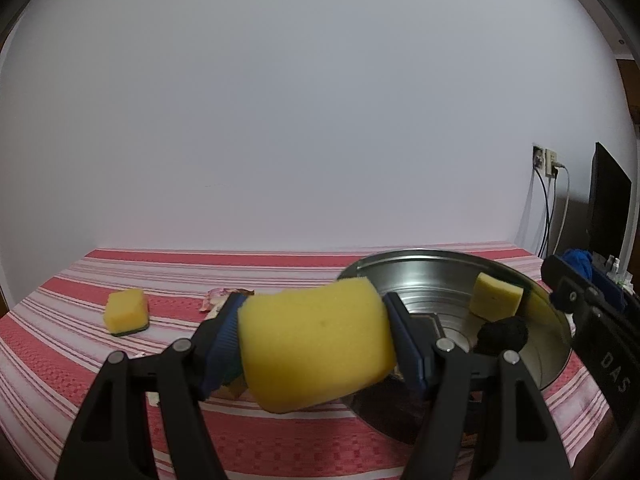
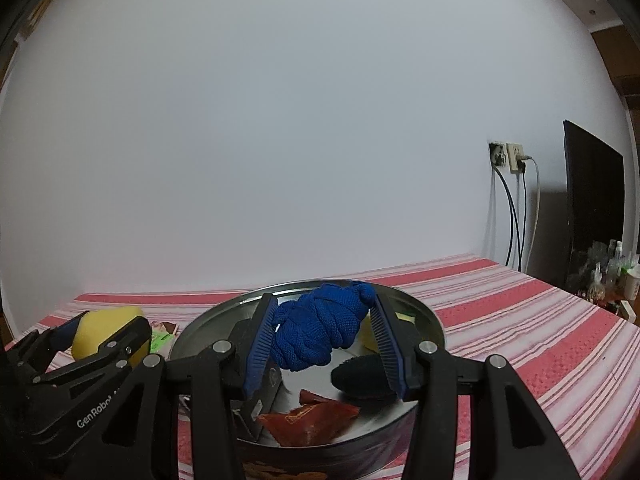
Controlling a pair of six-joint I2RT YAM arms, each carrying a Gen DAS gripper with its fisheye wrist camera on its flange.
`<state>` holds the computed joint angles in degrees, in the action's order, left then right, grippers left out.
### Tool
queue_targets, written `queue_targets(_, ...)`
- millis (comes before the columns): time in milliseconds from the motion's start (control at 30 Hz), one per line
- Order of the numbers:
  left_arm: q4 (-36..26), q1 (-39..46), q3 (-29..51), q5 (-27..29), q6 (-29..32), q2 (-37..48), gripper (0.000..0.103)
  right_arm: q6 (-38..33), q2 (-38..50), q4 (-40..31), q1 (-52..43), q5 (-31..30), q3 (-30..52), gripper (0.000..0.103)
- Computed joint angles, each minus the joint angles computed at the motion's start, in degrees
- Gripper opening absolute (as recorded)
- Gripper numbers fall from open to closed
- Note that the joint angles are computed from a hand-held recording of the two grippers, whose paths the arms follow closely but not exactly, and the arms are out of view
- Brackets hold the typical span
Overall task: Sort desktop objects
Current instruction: 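Carry the blue glove and yellow sponge over the silver tin with both grippers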
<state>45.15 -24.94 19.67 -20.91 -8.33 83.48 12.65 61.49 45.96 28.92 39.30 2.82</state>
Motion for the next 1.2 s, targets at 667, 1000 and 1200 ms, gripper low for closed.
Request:
queue_targets(667, -1.8, -7.2, 5.6, -2.8, -0.5, 5.3, 0.07, -8.4, -2.7, 1.1, -19.8, -10.8, -1.3, 0.051)
queue_targets(1000, -4.0, -11.5, 12.5, -4.5, -0.2, 11.3, 0.07, -15.9, 10.4, 12.7, -23.0, -12.7, 1.6, 0.051)
queue_targets(1200, -8.2, -12.3, 17.7, -4.3, -0.8, 14.6, 0.07, -15.7, 14.8, 10.2, -26.3, -18.0, 6.0, 0.051)
